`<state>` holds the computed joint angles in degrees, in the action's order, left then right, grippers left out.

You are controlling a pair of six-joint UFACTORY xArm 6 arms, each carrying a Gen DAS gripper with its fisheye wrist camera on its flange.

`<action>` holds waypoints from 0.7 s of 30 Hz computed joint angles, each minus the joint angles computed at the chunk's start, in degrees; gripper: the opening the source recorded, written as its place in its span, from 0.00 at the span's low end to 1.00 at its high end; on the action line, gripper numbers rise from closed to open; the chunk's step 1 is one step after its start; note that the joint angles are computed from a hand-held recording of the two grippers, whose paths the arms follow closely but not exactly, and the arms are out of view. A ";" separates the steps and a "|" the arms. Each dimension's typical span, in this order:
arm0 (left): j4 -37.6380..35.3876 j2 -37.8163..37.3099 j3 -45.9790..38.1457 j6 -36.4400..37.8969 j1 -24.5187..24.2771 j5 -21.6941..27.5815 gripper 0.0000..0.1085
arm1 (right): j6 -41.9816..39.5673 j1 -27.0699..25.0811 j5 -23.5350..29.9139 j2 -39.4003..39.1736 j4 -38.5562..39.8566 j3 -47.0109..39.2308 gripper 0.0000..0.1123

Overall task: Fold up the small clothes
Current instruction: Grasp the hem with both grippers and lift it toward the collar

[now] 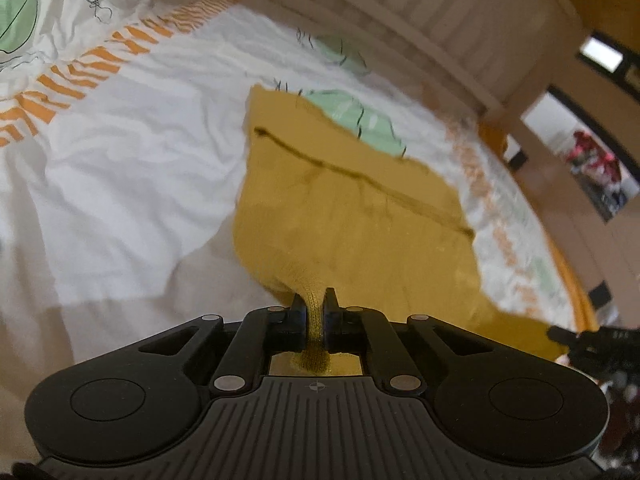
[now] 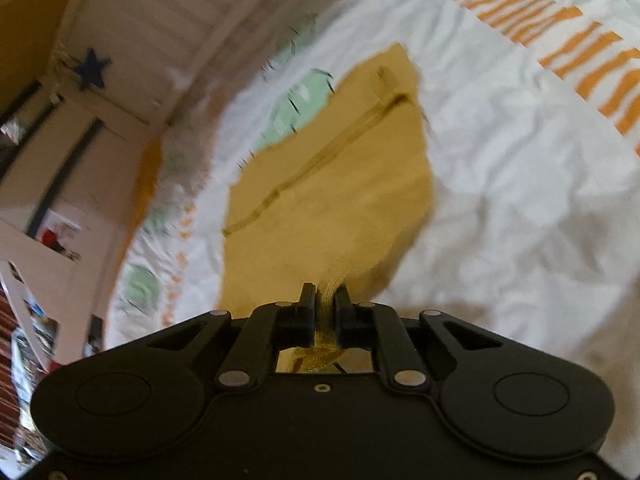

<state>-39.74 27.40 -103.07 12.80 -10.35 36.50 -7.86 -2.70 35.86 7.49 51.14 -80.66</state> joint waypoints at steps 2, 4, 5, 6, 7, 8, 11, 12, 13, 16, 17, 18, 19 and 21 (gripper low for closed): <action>0.32 2.07 -3.56 -1.17 0.19 0.12 0.06 | -0.48 -0.10 -1.12 1.58 1.08 -2.07 0.12; 0.46 4.85 -8.32 -2.28 0.50 0.97 0.06 | -0.89 -0.43 -1.50 3.54 1.63 -4.75 0.12; 0.63 6.45 -11.04 -3.11 0.62 1.53 0.06 | -0.70 -0.55 -1.56 4.73 1.32 -6.37 0.12; 0.86 8.63 -14.63 -3.94 0.78 2.51 0.06 | -0.09 -0.66 -1.81 5.99 0.46 -8.03 0.12; 1.60 11.24 -18.87 -5.05 0.90 3.65 0.06 | 0.98 -0.73 -1.97 7.30 -1.07 -9.70 0.12; 2.58 13.20 -22.03 -5.98 0.95 4.48 0.06 | 2.54 -0.90 -1.22 8.56 -3.23 -11.38 0.13; 6.01 19.86 -32.76 -9.15 0.92 7.78 0.06 | 8.34 -2.09 8.21 13.25 -11.50 -18.60 0.25; 6.40 21.90 -35.99 -9.89 0.98 9.10 0.06 | 10.85 -2.14 11.04 14.19 -14.59 -20.07 0.33; 6.37 22.80 -37.37 -9.97 1.06 9.85 0.06 | 12.28 -2.11 13.42 14.61 -16.36 -20.66 0.51; 7.13 25.16 -41.02 -10.65 1.29 11.90 0.06 | 13.01 -2.09 17.06 13.64 -17.52 -19.29 0.64; 7.18 25.26 -41.10 -10.80 1.32 12.14 0.06 | 13.34 -1.95 18.06 13.24 -18.03 -19.12 0.64; 7.01 25.24 -41.08 -10.79 1.42 12.36 0.06 | 13.34 -1.82 19.34 13.07 -18.62 -19.32 0.64; 6.85 25.18 -41.02 -10.70 1.53 12.52 0.06 | 13.21 -1.65 21.21 13.26 -19.63 -20.14 0.66; 6.60 24.83 -40.45 -10.31 1.58 12.32 0.06 | 12.89 -1.26 24.96 14.12 -21.84 -22.19 0.68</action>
<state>-33.14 52.23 -143.52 2.49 -8.78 48.82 5.03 -3.96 60.82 21.61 29.31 -102.85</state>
